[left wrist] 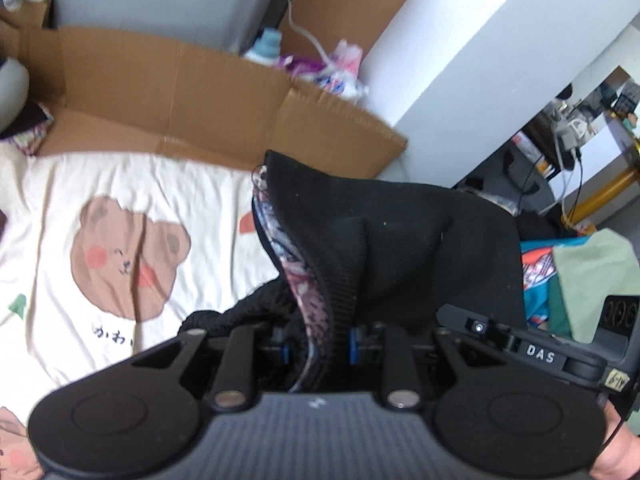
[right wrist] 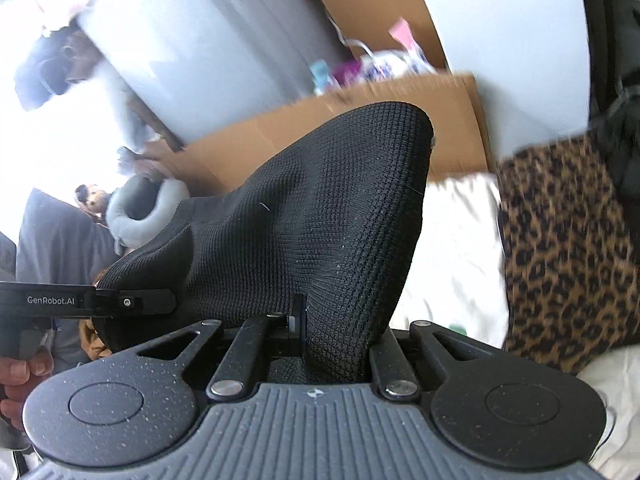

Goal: Fold clothes
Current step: 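Lift the folded black trousers off the bed with both grippers, then carry the held trousers with both grippers toward the black clothes heap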

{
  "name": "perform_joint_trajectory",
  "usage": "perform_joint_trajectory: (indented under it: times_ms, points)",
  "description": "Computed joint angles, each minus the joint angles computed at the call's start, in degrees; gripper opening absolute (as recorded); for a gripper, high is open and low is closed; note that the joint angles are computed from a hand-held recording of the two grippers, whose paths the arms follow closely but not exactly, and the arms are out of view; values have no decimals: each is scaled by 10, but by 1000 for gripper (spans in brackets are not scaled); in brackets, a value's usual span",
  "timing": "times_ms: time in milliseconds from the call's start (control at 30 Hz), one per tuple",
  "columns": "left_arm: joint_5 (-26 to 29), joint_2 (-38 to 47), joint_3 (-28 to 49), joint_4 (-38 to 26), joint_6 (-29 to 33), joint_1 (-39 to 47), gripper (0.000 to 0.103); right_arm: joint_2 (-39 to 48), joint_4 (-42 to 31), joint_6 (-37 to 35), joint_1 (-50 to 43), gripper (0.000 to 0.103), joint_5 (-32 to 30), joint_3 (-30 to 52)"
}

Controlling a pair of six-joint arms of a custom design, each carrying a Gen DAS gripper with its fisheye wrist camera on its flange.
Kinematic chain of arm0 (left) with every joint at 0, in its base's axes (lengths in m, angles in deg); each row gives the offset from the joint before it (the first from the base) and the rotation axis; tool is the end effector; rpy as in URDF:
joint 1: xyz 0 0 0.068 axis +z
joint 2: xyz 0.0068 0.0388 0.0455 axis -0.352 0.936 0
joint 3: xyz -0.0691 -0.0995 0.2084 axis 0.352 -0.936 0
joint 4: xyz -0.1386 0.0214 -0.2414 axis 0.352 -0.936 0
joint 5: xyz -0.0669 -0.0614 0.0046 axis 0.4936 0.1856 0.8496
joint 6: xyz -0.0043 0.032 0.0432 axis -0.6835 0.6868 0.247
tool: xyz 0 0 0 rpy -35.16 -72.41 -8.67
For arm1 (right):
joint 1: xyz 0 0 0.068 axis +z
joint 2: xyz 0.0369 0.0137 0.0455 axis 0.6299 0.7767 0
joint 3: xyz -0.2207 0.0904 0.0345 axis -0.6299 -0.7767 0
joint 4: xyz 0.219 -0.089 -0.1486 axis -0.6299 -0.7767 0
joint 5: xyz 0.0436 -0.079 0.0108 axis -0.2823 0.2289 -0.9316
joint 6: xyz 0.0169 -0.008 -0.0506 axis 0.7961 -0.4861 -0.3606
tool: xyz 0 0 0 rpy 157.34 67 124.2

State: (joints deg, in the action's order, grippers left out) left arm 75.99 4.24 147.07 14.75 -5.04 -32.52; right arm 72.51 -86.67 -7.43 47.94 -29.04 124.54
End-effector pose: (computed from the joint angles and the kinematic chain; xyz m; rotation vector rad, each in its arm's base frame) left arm 0.2357 -0.0584 0.3591 -0.1569 2.5622 -0.5497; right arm 0.2912 0.0669 0.3434 -0.4564 2.4358 0.8557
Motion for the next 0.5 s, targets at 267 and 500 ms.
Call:
perform_joint_trajectory:
  times_ms: [267, 500]
  points:
    - [-25, 7, 105, -65, -34, -16, 26, 38, -102, -23, 4, 8, -2, 166]
    - [-43, 31, 221, -115, -63, -35, 26, 113, -208, -38, -8, 8, -18, 371]
